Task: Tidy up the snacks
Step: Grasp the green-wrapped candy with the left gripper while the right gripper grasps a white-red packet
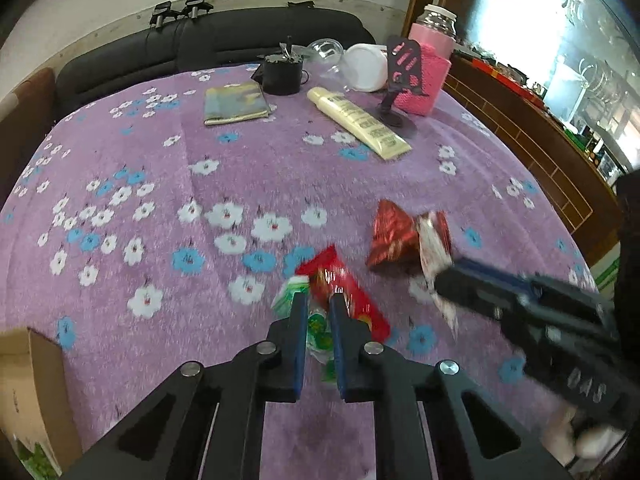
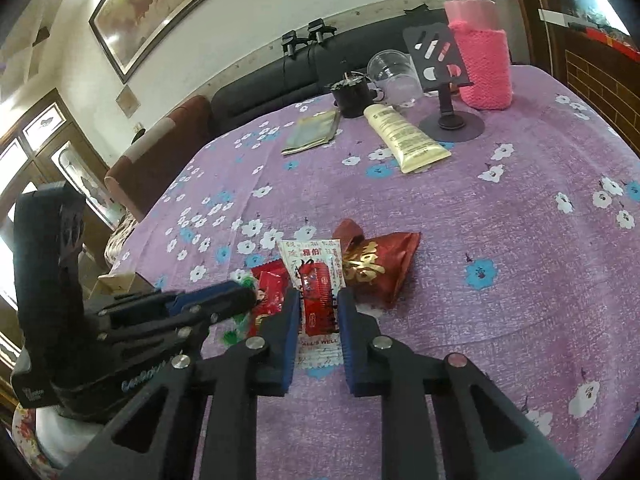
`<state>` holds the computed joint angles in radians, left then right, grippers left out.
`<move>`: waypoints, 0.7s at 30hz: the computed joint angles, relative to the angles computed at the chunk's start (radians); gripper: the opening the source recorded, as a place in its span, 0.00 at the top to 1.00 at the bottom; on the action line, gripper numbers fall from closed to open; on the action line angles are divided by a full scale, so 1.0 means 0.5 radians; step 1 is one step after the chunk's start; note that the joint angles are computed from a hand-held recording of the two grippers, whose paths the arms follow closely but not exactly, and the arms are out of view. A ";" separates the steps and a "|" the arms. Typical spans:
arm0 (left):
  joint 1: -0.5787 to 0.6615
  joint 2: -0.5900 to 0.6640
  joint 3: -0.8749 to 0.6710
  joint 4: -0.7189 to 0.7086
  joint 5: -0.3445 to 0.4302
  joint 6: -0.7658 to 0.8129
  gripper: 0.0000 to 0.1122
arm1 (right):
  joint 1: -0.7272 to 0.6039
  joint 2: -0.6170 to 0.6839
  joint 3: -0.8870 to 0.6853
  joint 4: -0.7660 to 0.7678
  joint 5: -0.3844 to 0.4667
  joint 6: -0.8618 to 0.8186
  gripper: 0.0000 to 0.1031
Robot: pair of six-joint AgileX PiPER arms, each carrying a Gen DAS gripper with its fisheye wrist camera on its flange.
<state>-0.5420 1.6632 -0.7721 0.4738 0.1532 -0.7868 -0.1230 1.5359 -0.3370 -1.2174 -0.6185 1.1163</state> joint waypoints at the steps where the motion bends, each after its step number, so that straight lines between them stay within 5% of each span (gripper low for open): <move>1: -0.007 -0.029 0.037 -0.008 0.000 0.001 0.91 | -0.001 -0.007 0.003 -0.005 -0.005 0.003 0.83; 10: -0.111 -0.239 0.197 0.424 0.128 -0.511 0.89 | -0.057 -0.004 0.000 -0.077 -0.043 0.065 0.83; 14: -0.179 -0.177 0.166 0.709 0.159 -0.801 0.65 | -0.079 -0.005 0.002 -0.102 -0.065 0.085 0.83; 18: -0.253 -0.054 0.114 1.111 0.259 -1.178 0.62 | -0.114 0.002 -0.005 -0.144 -0.094 0.114 0.83; 21: -0.193 0.016 0.105 1.162 0.207 -1.203 0.62 | -0.116 -0.003 -0.005 -0.159 -0.104 0.124 0.83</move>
<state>-0.6384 1.6712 -0.7198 1.0550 0.2569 -1.3883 -0.1811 1.5346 -0.3397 -1.2968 -0.6706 1.1783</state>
